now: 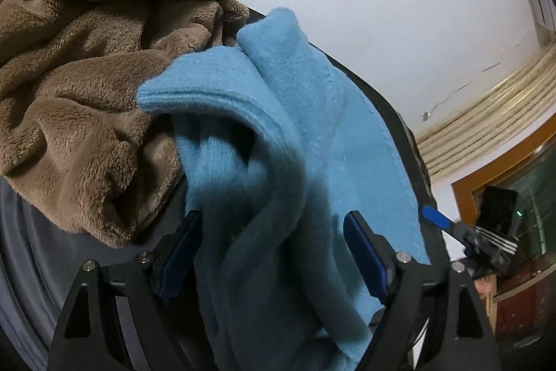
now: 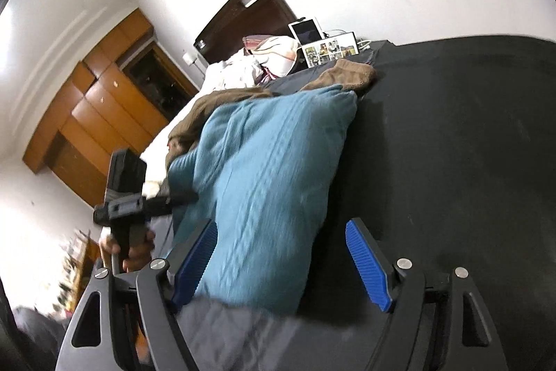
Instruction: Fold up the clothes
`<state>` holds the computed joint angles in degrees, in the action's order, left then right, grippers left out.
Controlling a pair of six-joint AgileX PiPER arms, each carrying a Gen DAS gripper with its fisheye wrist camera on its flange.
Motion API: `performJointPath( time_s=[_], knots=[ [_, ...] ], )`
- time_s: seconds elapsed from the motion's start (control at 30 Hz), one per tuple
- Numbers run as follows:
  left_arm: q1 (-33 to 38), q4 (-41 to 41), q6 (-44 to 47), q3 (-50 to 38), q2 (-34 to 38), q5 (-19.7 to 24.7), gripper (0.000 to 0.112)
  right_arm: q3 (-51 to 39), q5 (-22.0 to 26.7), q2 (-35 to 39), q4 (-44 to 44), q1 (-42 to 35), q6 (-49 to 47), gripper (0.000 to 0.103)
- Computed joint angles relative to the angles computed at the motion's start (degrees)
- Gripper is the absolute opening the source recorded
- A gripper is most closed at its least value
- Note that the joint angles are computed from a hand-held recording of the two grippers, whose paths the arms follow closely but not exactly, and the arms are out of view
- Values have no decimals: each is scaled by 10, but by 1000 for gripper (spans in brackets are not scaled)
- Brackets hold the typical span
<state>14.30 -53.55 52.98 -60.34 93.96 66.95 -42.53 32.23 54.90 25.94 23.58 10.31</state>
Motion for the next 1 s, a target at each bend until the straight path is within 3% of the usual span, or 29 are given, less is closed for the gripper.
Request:
performJointPath(
  time_s=[0.13,0.4,0.63,1.0],
  knots=[
    [4,-7,-1,-9,16,19,85,-25,14,93,183,-77,-174,78],
    [-12,-11,1,-19,44,26,90,-69,64,220,314,-132,-295,80],
    [-30,-23,14,-7,40,22,102,-101,84,286,361,-130,-345,85],
    [-63,-31,22,37,3,-28,101,-138,100,349,394,-114,-397,88]
  ],
)
